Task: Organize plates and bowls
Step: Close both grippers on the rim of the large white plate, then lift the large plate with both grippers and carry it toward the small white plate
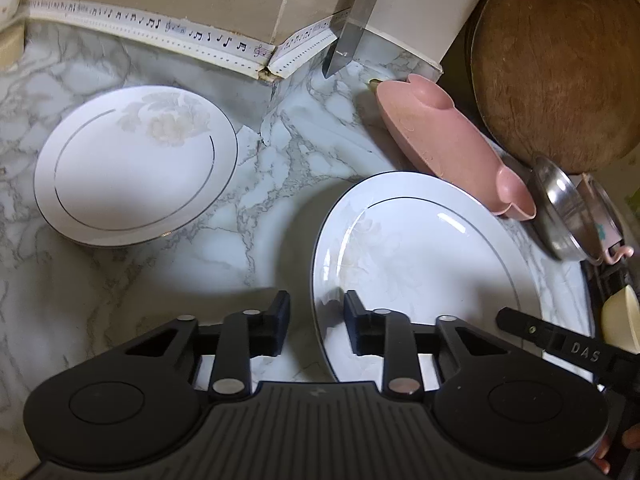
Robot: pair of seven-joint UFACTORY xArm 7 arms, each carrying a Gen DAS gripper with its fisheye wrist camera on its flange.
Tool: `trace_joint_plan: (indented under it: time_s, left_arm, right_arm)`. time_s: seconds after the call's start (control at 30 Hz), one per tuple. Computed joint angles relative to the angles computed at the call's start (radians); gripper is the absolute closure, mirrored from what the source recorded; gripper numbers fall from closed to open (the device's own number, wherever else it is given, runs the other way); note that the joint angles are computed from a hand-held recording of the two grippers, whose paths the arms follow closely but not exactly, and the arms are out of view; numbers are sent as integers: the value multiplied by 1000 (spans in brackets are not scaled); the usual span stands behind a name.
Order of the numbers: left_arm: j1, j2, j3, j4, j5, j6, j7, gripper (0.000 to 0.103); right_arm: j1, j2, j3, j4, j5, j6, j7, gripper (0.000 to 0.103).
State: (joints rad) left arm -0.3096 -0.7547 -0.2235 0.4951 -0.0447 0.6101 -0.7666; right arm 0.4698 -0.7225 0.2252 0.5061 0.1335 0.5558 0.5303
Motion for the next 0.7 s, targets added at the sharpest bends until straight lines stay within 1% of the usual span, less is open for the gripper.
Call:
trace_joint_plan:
  time_s: [0.17,0.43,0.6,0.7]
  left_arm:
    - [-14,2,1,-3,-12,-12,-1,86]
    - [-2,-39,-8,-25,1,4,-29,86]
    - [4,-118,-12,-56,11,47,-50,86]
    - [9,-190,-14,-76,17,96,-62,86]
  right_arm:
    - [17,1,-27,-3,20,-3,-29,82]
    - [40,-6,-43,-6,53,-7,-79,85]
    - [48,-9,-26,1,46,-24,-103,87]
    - [67,-7,-23,12,51,-31,-120,89]
